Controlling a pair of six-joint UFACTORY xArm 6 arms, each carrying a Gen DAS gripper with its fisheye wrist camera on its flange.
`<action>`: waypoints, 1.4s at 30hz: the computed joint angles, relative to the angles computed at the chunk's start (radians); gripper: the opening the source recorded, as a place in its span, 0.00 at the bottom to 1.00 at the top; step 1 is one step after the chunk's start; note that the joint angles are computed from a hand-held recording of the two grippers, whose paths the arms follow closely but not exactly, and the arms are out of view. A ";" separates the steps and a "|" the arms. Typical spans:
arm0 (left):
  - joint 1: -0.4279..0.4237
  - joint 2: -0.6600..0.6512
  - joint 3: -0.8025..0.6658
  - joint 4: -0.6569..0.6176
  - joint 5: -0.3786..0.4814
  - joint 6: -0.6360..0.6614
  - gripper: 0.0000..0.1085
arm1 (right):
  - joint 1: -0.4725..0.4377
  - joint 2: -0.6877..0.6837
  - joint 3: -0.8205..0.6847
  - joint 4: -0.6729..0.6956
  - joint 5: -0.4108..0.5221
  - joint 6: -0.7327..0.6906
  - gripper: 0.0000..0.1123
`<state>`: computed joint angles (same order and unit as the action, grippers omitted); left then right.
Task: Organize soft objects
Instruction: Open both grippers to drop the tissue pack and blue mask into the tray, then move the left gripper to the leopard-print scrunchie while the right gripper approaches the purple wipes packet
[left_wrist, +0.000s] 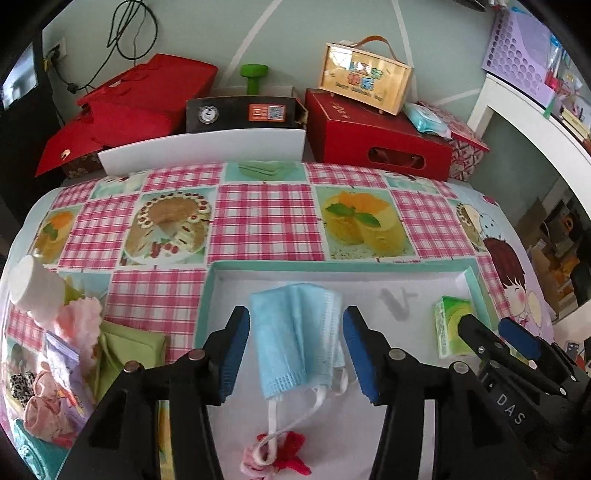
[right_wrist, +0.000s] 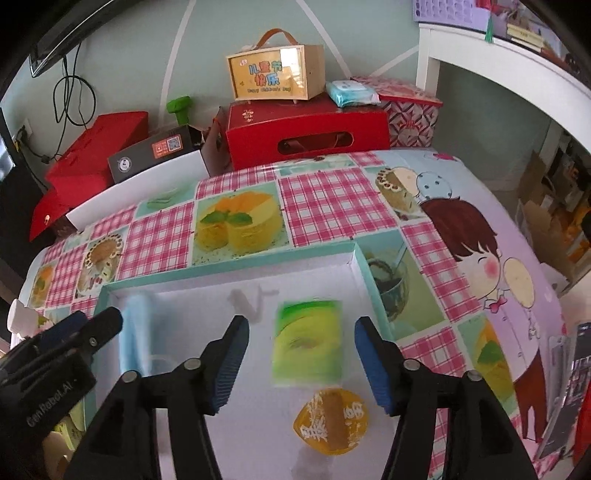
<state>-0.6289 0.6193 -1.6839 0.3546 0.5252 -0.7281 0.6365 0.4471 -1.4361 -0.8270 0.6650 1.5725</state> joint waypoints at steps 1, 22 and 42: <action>0.002 -0.001 0.000 0.000 0.005 -0.003 0.51 | 0.001 -0.001 0.000 0.001 0.003 -0.002 0.57; 0.035 -0.002 0.007 0.082 0.095 -0.136 0.83 | 0.016 -0.018 0.001 -0.022 0.082 0.002 0.92; 0.043 -0.008 0.011 0.068 0.109 -0.121 0.83 | 0.013 -0.012 -0.002 0.003 0.082 -0.009 0.92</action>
